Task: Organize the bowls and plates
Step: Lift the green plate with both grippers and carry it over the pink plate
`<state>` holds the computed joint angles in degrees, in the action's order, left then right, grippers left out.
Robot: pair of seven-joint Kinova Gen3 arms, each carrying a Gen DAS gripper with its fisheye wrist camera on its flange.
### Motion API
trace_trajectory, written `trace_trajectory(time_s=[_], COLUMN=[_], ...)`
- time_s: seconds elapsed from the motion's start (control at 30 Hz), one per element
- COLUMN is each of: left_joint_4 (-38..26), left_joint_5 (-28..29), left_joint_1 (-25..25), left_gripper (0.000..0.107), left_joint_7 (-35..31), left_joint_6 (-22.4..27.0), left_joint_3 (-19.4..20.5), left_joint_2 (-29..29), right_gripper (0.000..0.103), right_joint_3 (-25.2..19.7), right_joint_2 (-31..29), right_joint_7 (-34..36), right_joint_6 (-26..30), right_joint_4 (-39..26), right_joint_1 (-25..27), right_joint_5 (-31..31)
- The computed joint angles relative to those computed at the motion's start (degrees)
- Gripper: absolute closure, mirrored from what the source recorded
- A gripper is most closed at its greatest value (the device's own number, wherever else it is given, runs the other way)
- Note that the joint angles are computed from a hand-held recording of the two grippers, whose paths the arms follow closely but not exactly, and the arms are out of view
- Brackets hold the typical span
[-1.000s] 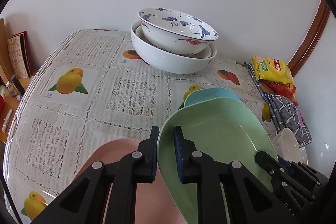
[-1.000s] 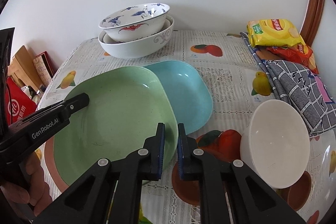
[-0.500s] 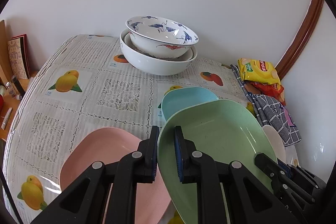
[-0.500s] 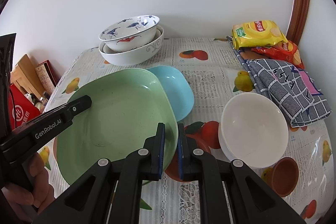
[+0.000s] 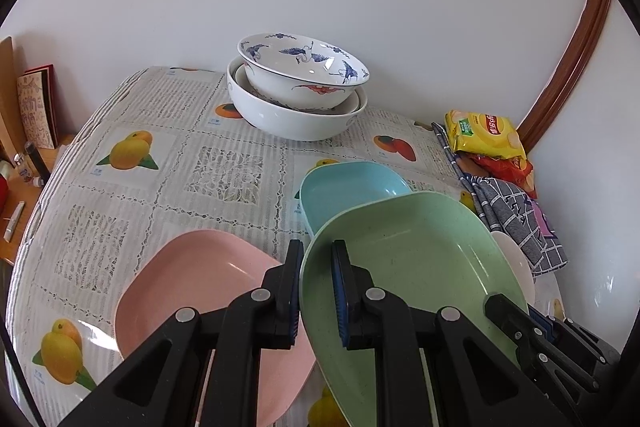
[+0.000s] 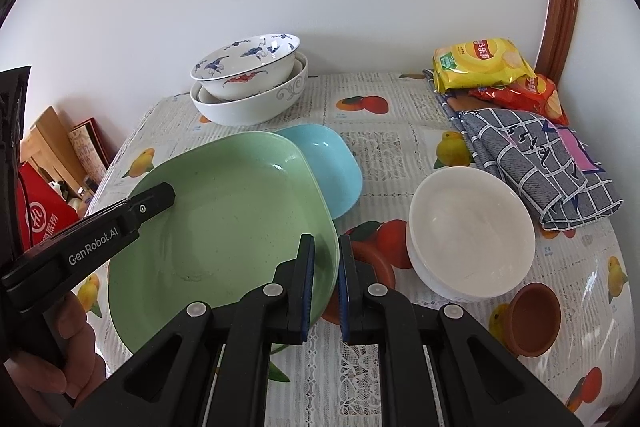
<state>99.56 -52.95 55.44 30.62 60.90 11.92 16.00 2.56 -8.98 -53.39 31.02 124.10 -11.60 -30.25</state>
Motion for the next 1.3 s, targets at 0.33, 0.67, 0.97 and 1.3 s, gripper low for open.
trace_trajectory(time_s=[0.33,0.67,0.97,1.3], left_joint_4=[0.16,-0.23,-0.41,-0.39], left_joint_5=[0.03,0.1,0.46,0.73], left_joint_1=[0.3,0.77,1.2,1.96], left_gripper=[0.094,0.094,0.094,0.094], left_joint_7=[0.65,0.82,0.89,1.78], left_joint_6=[0.67,1.8,2.96,4.96], left_joint_3=[0.36,0.6,0.86,1.57], left_joint_2=[-0.26,-0.2,-0.46,-0.73], right_gripper=[0.092,0.093,0.093,0.093], right_joint_3=[0.53,1.09,1.27,1.81], right_joint_2=[-0.66,-1.07,-2.07,-2.84], right_joint_7=[0.44,1.56,2.0,2.58], right_joint_6=[0.3,0.97,1.45,1.72], right_joint_4=[0.41,0.36,0.76,1.15], right_joint_1=[-0.32,-0.32,-0.47,-1.27], right_joint_5=[-0.44,-1.7,-2.07,-2.42])
